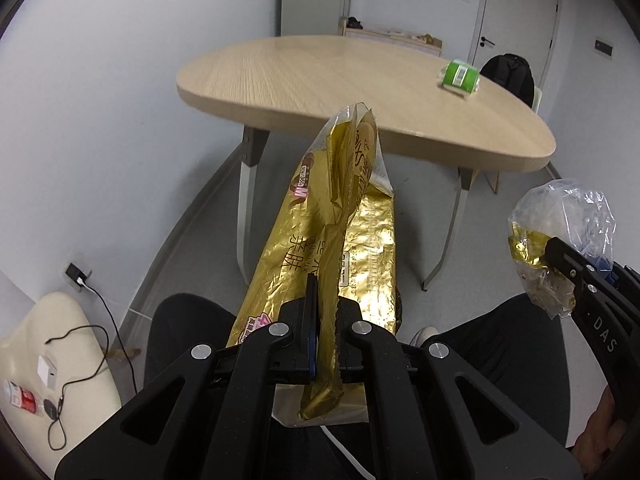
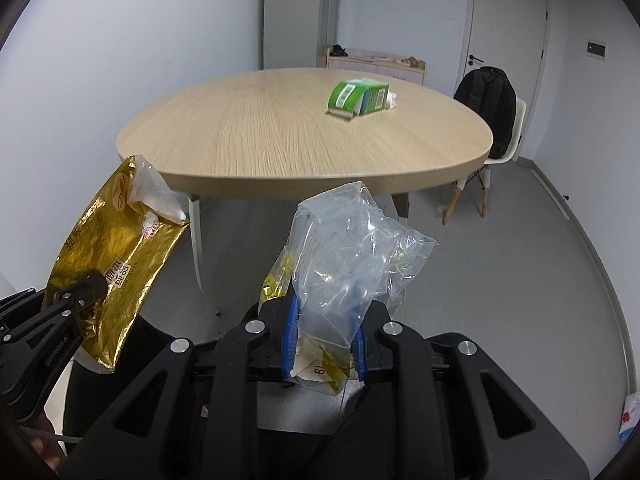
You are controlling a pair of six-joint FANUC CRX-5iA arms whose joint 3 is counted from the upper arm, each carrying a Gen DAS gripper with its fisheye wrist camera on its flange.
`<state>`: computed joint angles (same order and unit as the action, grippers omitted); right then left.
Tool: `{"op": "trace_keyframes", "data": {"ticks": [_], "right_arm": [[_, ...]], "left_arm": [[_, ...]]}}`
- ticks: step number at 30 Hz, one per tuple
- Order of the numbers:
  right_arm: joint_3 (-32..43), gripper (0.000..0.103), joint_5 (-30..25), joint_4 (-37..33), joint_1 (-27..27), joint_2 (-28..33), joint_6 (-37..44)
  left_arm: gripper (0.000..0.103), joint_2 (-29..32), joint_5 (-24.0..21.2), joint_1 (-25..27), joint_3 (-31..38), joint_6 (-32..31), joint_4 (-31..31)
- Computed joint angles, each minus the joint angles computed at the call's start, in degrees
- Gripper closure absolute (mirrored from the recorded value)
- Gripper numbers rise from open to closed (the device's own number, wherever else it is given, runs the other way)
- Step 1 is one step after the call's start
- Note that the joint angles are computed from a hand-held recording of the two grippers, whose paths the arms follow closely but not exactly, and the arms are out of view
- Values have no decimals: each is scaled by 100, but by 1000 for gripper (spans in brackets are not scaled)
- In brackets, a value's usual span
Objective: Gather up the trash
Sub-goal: 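Lift the gold bag and clear bag and carry them down toward the bin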
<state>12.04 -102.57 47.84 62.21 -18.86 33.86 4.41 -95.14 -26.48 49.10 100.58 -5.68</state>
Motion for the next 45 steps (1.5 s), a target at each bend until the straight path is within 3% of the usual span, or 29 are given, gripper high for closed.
{"op": "trace_keyframes", "data": {"ticks": [12, 22, 31, 45], "right_arm": [[-563, 82, 337, -603, -437, -145, -32], [-984, 82, 1074, -1420, -1349, -53, 372], [-1119, 82, 1744, -2098, -2362, 264, 926], [-1002, 82, 2274, -2794, -3253, 1017, 1522]], "left_arm": [[101, -43, 357, 87, -811, 0, 99], [101, 202, 734, 174, -1344, 42, 249], [101, 814, 652, 288, -1124, 68, 259], [101, 1517, 730, 347, -908, 44, 284]]}}
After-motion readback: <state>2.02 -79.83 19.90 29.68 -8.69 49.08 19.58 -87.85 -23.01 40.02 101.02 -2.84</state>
